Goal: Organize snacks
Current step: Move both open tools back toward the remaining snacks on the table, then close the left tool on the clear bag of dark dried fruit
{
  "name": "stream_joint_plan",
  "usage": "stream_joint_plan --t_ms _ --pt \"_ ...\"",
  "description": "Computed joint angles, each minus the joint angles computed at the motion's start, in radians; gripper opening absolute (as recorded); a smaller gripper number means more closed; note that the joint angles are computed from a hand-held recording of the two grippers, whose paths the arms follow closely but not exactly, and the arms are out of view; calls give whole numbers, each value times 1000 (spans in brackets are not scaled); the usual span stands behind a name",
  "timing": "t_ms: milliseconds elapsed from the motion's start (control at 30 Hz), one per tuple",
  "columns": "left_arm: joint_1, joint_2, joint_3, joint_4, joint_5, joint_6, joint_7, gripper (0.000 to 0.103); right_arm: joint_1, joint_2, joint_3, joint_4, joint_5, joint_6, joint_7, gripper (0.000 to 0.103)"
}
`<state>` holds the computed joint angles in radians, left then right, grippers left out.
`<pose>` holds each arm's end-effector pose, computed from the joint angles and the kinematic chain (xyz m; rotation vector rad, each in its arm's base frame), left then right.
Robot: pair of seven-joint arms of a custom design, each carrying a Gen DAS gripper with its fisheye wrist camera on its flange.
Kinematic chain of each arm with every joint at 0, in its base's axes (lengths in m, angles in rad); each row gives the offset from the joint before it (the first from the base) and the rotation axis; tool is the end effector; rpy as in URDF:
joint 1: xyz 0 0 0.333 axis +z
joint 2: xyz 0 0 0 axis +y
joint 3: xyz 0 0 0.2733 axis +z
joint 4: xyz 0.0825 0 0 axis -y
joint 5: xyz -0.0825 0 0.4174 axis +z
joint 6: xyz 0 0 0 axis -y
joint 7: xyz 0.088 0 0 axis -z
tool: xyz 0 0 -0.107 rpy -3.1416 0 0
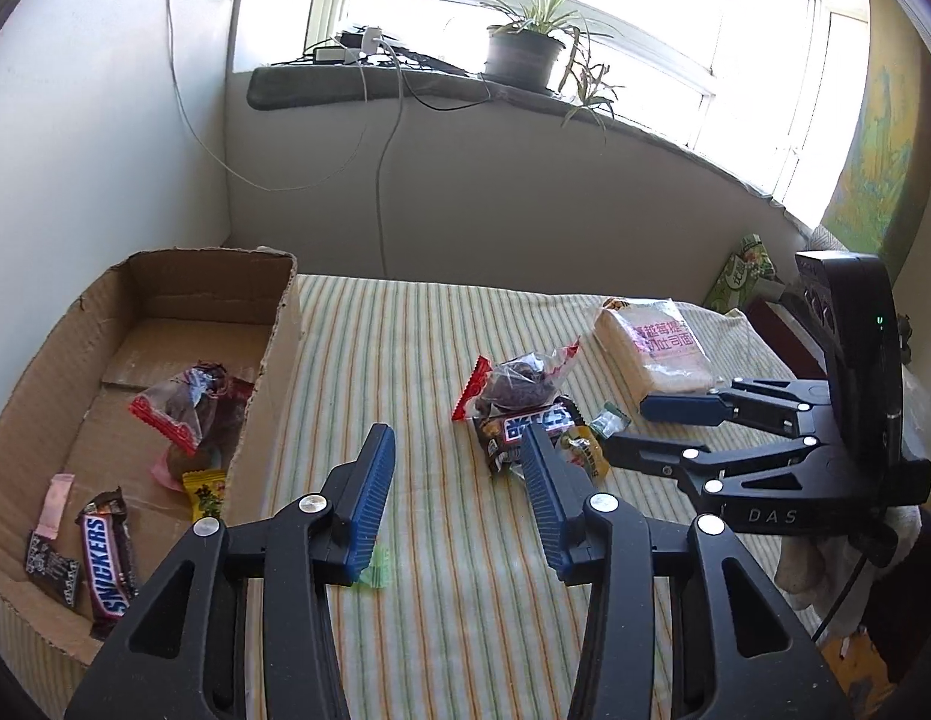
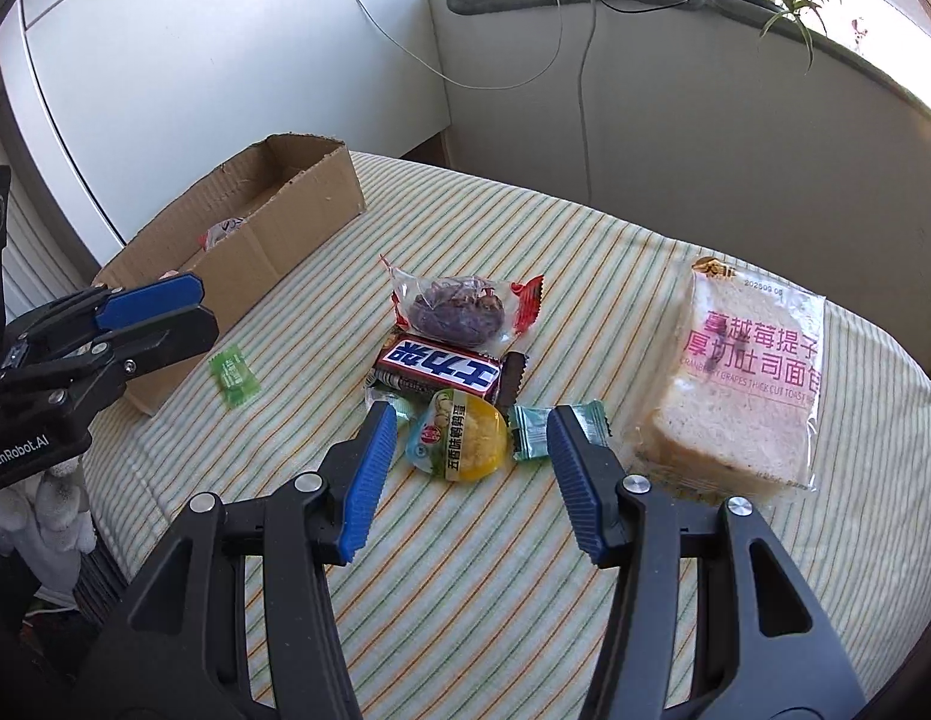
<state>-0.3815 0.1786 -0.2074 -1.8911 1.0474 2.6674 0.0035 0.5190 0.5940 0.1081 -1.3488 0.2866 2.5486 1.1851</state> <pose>0.5386 -0.3844 0.4115 -1.8973 1.5813 -0.9499 0.6387 0.4356 0.4018 -2.3003 0.9510 -0.1943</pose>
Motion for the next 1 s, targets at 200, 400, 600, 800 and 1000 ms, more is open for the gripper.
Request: stream_joint_plan --t_ms 200,400,600,800,1000 --pt "-1 122 22 129 -45 60 55 58 -13 24 23 15 32 -10 -50 55" --pt "-10 240 46 251 -142 81 165 58 -8 46 21 36 44 -17 -67 55" --pt "-20 346 52 376 -244 67 322 60 -7 83 19 80 45 -35 -65 55" --pt "-24 412 59 447 -354 57 414 60 -10 108 22 112 52 -54 -70 55" --pt "-35 423 78 451 -388 55 419 53 1 121 11 124 35 -54 -59 53"
